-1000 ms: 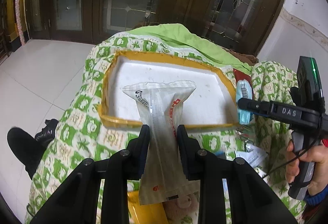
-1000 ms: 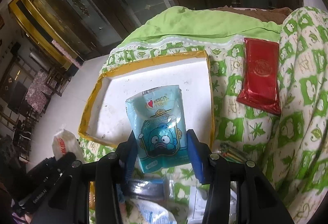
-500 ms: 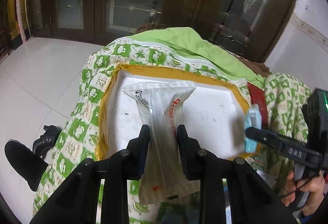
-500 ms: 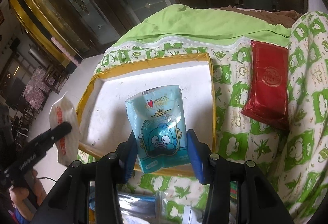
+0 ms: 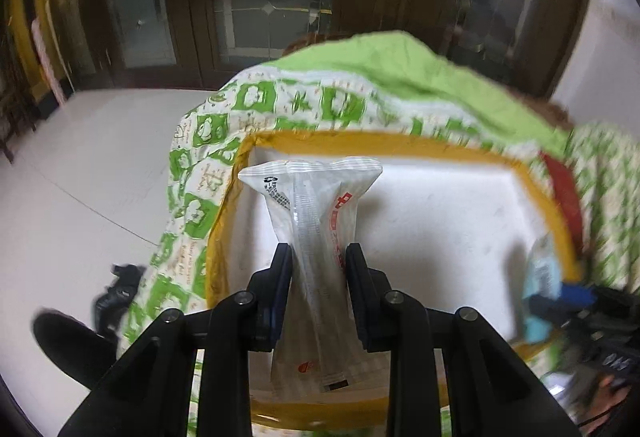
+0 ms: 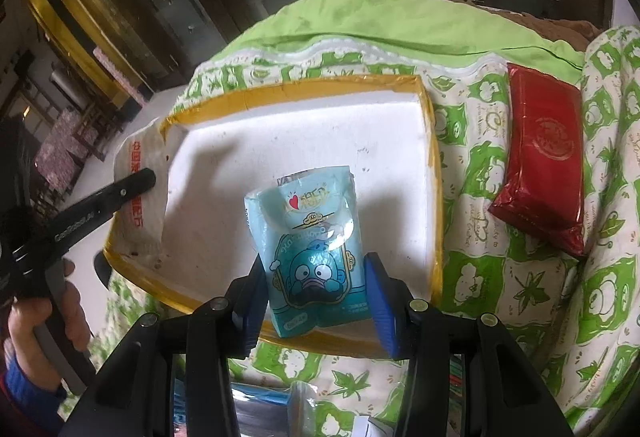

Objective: Organize soft objects
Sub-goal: 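Lower both packets into the tray and open both grippers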

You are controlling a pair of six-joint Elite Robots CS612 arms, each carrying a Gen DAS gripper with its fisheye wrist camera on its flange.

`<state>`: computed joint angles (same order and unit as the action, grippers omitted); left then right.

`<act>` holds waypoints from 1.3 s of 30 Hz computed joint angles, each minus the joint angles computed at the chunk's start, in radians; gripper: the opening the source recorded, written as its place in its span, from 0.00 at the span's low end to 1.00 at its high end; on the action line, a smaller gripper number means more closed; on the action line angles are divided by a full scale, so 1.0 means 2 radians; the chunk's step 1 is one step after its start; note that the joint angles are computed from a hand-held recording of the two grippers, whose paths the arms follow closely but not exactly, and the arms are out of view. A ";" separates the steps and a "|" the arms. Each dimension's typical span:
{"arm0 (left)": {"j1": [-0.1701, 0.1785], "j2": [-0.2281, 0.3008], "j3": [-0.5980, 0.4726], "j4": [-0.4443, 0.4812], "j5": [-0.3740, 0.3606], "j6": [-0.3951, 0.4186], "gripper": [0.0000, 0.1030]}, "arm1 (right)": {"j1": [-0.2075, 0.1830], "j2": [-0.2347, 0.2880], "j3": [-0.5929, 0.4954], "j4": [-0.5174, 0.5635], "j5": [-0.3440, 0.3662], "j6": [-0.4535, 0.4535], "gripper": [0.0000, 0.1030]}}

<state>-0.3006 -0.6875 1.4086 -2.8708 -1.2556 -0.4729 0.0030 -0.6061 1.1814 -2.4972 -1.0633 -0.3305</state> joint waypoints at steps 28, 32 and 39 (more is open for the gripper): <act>-0.003 -0.005 0.018 0.012 0.008 0.013 0.27 | 0.013 0.006 0.003 -0.026 -0.068 -0.039 0.50; -0.003 -0.007 0.024 0.006 0.006 0.010 0.41 | 0.013 0.004 0.008 -0.037 -0.063 -0.040 0.55; -0.009 -0.015 0.038 -0.024 0.009 0.014 0.73 | 0.010 -0.006 0.031 -0.076 -0.044 -0.033 0.73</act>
